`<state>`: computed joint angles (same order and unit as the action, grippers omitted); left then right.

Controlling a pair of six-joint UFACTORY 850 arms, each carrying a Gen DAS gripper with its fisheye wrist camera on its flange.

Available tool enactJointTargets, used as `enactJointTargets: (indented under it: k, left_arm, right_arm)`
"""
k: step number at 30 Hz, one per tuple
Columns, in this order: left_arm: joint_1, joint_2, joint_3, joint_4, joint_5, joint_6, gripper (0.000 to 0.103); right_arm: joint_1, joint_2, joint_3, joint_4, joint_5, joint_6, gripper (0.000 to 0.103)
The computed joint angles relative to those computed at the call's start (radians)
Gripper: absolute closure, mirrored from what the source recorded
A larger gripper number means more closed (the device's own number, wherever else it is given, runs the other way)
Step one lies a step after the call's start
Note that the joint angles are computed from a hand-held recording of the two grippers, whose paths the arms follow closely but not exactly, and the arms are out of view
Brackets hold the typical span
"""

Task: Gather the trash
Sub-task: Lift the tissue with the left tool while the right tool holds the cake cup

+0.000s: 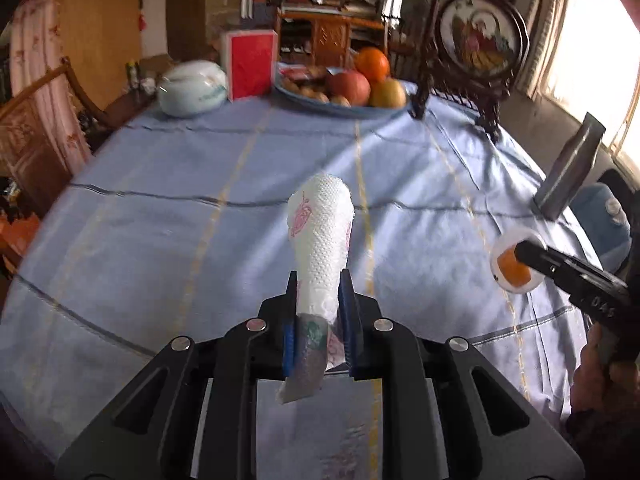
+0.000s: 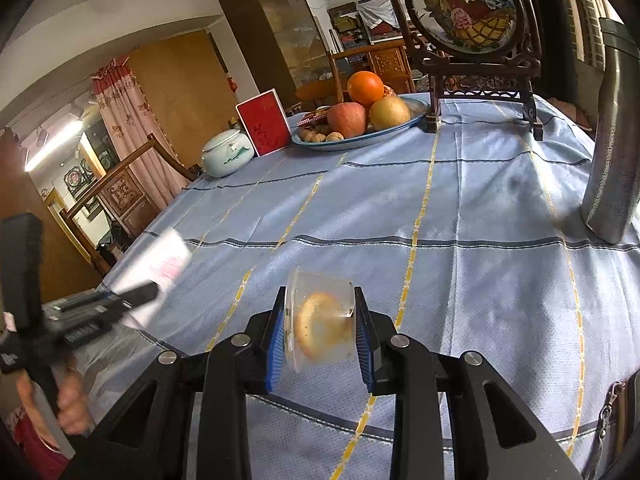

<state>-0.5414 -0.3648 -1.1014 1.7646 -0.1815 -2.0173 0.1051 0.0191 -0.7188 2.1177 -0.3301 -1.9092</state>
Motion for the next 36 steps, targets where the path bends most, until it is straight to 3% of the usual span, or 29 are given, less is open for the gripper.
enactJointTargets:
  k: [4,14,28,36]
  left_arm:
    - [0.013,0.050,0.052,0.086,-0.023,-0.110,0.083]
    - [0.032,0.068,0.135,0.109,-0.049,-0.202,0.083]
    - [-0.005,0.171,0.270,0.164,-0.255,-0.300,0.083]
    - [-0.016,0.247,0.351,0.160,-0.329,-0.316,0.083]
  right_arm:
    - [0.002,-0.008,-0.007,-0.044,0.004,0.034,0.072]
    - [0.023,-0.024,-0.020,-0.121,0.033,0.079,0.072]
    - [0.032,-0.015,-0.006,-0.094,0.010,0.027,0.072]
    - [0.048,0.002,0.015,-0.047,-0.019,-0.028,0.072]
